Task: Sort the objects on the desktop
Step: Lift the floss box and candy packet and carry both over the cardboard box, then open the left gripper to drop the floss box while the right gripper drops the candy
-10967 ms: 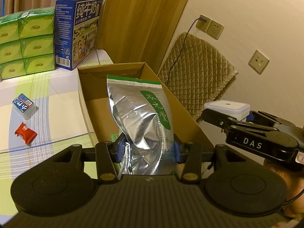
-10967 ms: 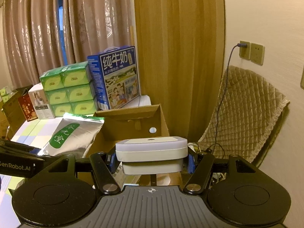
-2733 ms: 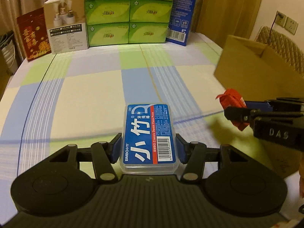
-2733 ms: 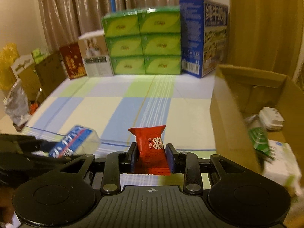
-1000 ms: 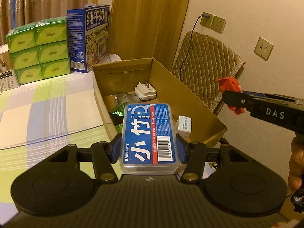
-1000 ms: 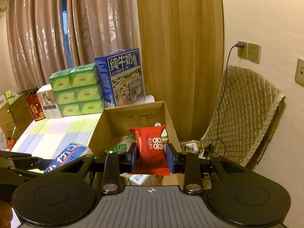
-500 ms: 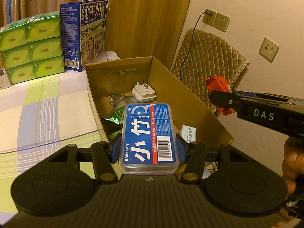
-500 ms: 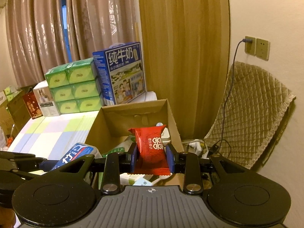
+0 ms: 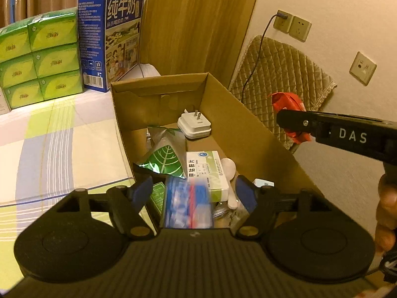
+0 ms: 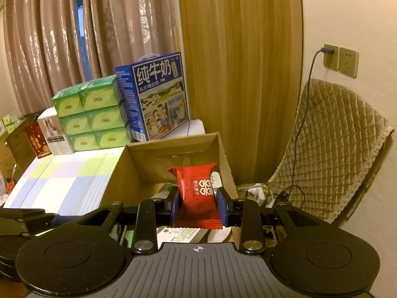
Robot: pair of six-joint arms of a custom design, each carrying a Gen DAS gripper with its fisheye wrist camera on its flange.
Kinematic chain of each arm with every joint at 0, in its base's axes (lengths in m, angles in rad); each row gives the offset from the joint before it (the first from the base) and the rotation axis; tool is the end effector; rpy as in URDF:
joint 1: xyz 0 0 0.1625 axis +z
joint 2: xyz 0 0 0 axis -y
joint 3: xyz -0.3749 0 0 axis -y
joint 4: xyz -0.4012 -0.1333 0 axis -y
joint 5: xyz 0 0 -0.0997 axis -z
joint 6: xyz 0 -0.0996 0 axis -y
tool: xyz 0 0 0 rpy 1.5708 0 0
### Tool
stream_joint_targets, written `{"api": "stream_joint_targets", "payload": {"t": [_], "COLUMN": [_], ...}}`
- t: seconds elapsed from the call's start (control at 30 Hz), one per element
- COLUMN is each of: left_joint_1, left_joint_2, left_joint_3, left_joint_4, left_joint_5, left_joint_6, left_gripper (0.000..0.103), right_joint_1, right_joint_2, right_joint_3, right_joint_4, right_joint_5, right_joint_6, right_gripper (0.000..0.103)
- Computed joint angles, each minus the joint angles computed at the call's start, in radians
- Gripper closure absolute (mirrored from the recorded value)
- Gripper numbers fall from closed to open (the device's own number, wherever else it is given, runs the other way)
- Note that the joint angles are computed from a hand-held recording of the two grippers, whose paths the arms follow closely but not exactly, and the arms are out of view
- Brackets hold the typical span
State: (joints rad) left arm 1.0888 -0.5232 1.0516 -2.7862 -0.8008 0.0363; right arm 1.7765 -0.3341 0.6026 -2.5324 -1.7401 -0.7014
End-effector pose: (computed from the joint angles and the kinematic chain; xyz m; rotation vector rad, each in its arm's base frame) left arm -0.1884 -0.7972 0.1555 0.2724 2.3535 -1.0279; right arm 0.2939 -0.8381 0.1672 1.0994 -2.4426 0.8816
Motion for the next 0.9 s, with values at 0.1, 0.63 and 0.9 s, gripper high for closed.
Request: {"api": "stream_joint_targets", "payload": {"t": [0.1,0.63,0.9], "left_joint_1": [0.002,0.0,0.003], "left_joint_2": [-0.017,-0.072,-0.086], "left_joint_3": [0.024,0.101,0.12], "left_joint_4": [-0.016,-0.047,-0.055], "left_joint_5": [0.001,0.032,0.031], "left_joint_6": [-0.005,-0.014,-0.013], "left_gripper": [0.034,0.034,0.027], "right_joint_1": [0.0,0.018,0.023], "right_joint_2": [0.002,0.035,0.049], "right_joint_3": [0.0,-0.039,-0.074], "right_joint_4": [0.009,0.06,0.047], "right_joint_5": [-0.002,0.003,0.062], "right_joint_6": [0.004,0.007,0.035], "right_gripper": [0.074,0.074,0.036]}}
